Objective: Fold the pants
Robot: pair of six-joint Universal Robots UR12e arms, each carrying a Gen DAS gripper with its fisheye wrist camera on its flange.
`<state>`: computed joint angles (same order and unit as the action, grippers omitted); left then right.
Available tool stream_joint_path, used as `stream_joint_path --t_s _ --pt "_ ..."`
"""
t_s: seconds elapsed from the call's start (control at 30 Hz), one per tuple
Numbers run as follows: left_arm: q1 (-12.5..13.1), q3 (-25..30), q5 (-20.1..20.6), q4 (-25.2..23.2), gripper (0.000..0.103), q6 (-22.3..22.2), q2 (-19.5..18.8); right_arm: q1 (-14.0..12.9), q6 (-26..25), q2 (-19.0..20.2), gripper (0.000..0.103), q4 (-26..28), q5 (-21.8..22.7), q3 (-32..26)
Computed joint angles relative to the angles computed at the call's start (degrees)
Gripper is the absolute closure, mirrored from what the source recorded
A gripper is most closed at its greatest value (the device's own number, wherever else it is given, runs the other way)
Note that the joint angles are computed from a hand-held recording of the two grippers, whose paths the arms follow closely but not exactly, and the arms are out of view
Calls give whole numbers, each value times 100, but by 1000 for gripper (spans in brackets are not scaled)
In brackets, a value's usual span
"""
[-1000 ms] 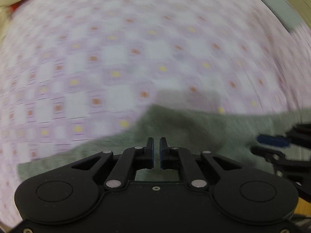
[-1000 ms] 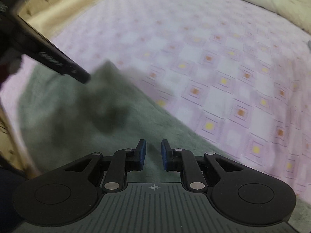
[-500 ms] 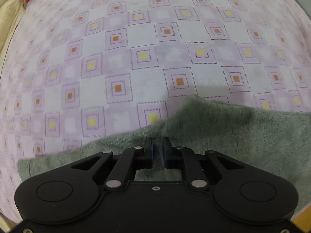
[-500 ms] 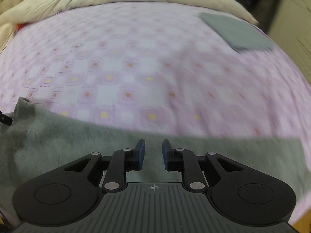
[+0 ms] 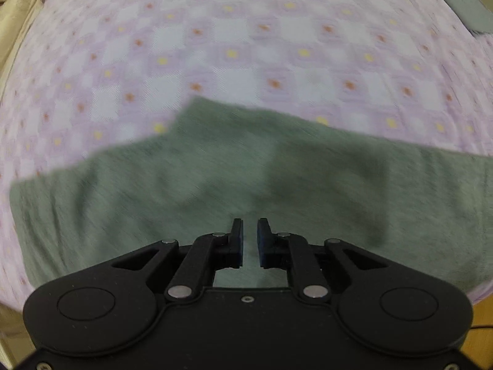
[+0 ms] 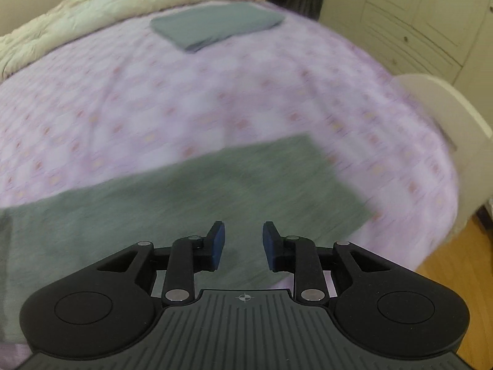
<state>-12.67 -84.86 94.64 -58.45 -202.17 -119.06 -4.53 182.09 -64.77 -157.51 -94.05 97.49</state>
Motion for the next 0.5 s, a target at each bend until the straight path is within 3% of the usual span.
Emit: stream_joint_path --t_s 0.17,0.4,0.5 --pt "-371 292 -90 -339 84 -493 -170 -449 -357 244 72 -70 523 -221" --pt "-779 717 29 -620 83 -816 -359 -853 -919 577 70 566 1688 -593" --pt "-822 762 191 -685 83 -918 -359 -981 -952 618 61 688 2292 -601"
